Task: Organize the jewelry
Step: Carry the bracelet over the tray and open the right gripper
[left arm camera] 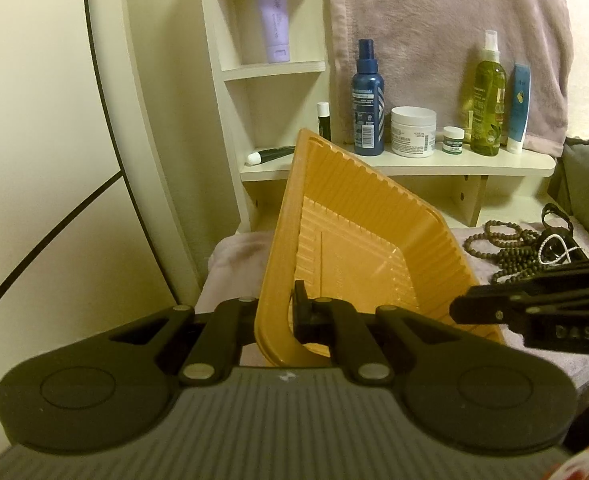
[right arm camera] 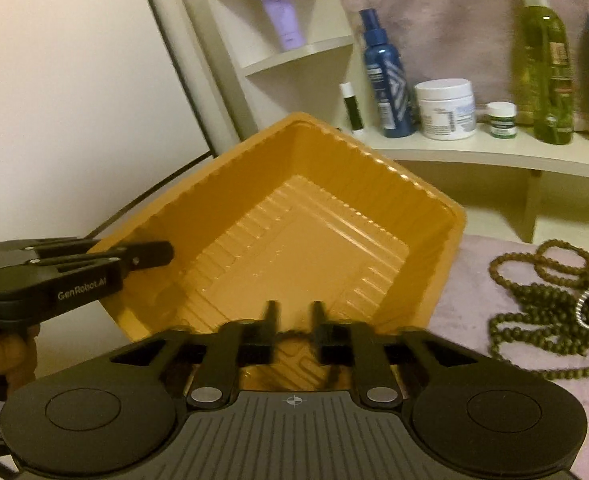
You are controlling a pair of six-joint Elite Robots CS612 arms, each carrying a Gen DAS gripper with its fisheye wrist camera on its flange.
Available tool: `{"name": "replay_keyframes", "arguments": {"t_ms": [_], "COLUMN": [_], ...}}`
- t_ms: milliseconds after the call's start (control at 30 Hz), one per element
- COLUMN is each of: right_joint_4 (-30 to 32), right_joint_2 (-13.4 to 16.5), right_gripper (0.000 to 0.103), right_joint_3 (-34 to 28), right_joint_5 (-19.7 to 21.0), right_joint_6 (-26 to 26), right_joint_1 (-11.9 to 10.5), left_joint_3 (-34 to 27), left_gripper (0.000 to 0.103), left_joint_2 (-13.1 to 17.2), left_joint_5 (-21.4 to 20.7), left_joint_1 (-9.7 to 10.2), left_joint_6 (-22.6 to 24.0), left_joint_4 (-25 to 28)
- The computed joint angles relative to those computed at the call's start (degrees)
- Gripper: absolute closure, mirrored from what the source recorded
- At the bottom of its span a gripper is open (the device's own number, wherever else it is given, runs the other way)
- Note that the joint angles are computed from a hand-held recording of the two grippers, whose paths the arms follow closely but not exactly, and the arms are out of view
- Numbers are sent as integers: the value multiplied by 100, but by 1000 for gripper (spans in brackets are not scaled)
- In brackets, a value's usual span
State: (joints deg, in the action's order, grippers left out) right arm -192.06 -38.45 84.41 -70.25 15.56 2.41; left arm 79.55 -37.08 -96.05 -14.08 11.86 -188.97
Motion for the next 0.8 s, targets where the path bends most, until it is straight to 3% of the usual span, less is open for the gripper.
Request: {"name": "replay_keyframes", "arguments": {"t_ms": [33,133,333,467,633,800], "right_joint_4": [-72,-317,-275,-123,54,-103], "right_joint_2": [-17,-116,-364,-466,-521,-408], "right_gripper": [53,52,52,52,52,53], "right_joint_3": [51,271,781,1055,1225,1096], "right_joint_5": [-33,-332,-1839,-2572,-2921,-3054], "right_joint_6": [71,217,460,735,1012,515], "right_joint_1": [-11,-27,-27,-104,-246,-275], "left_joint_3": [3,11,25,25,29,20], "left_gripper": [97,97,97,98,98,98], "left_joint_2": [-1,-7,-14,-18,-28,-30], "left_joint_5": [-2,-4,9,26,83,148], "left_joint_1": [2,3,-2,-4,-20,-42], "left_joint_6": [-8,-30,-36,-26,-3,55], "left_joint_4": [-1,-1,-11,2,23,45]}}
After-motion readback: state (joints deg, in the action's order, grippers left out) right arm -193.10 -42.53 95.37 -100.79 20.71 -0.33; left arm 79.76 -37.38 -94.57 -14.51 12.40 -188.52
